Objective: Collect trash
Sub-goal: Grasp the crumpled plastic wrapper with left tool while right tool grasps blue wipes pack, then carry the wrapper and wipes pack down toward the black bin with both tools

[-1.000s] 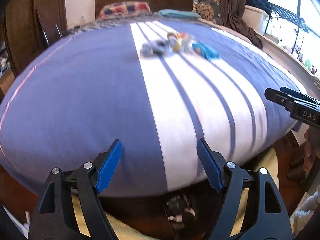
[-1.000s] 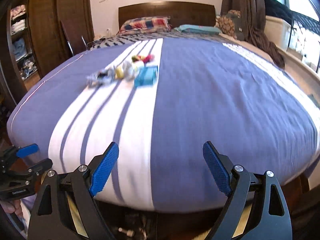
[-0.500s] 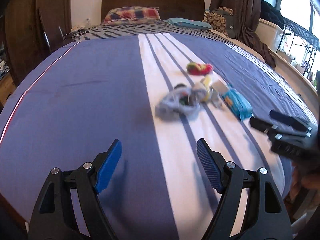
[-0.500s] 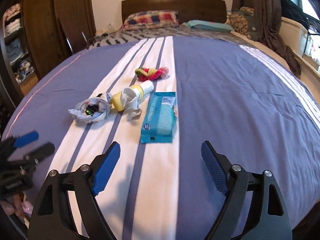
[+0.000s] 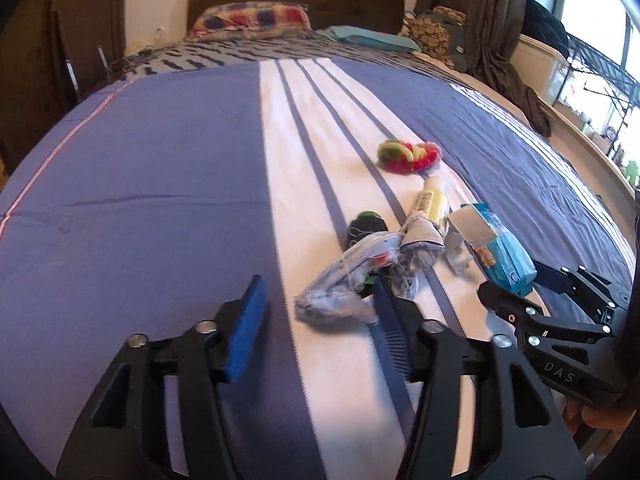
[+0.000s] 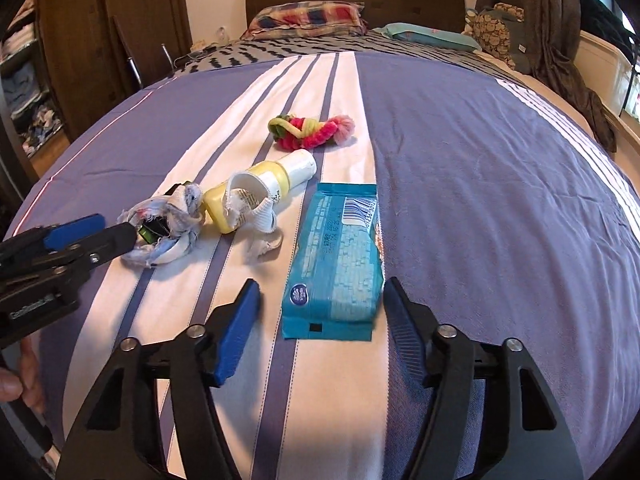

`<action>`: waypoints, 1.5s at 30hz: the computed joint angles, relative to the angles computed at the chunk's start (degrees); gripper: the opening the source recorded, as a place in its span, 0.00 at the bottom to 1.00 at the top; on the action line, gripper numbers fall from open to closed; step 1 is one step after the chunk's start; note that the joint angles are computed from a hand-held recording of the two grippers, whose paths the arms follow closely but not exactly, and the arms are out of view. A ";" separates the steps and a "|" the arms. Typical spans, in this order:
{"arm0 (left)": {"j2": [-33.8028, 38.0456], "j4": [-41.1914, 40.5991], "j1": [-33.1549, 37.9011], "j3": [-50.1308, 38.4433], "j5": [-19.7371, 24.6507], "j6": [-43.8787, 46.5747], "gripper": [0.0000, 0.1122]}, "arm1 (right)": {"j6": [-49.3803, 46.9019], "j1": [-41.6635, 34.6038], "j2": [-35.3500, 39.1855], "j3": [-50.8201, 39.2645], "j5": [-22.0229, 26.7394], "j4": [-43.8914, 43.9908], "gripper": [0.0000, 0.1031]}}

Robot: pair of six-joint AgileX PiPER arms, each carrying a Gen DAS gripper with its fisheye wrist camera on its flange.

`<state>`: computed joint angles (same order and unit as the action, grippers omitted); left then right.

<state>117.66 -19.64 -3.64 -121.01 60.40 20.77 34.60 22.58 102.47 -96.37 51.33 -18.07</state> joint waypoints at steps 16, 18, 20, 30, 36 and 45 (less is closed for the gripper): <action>-12.64 -2.67 -0.73 15.28 -5.50 4.96 0.14 | 5.12 1.86 -9.01 8.56 -1.33 -5.74 0.39; -14.39 -3.09 -0.51 16.12 -5.39 5.25 0.14 | 5.74 2.60 -11.44 9.99 -1.12 -6.51 0.39; -17.23 -3.11 -0.50 18.26 -5.78 5.61 0.14 | 6.60 3.69 -14.09 11.79 -0.98 -7.17 0.39; -35.71 -3.07 -0.83 38.56 -10.53 9.52 0.14 | 16.61 15.70 -26.89 20.64 4.28 -15.81 0.39; -47.81 -6.41 1.92 50.87 -11.01 13.20 0.14 | 28.30 29.30 -34.41 27.04 10.94 -23.80 0.39; -60.67 -11.66 8.20 63.41 -5.61 19.88 0.14 | 44.71 47.54 -39.81 37.42 17.19 -27.67 0.39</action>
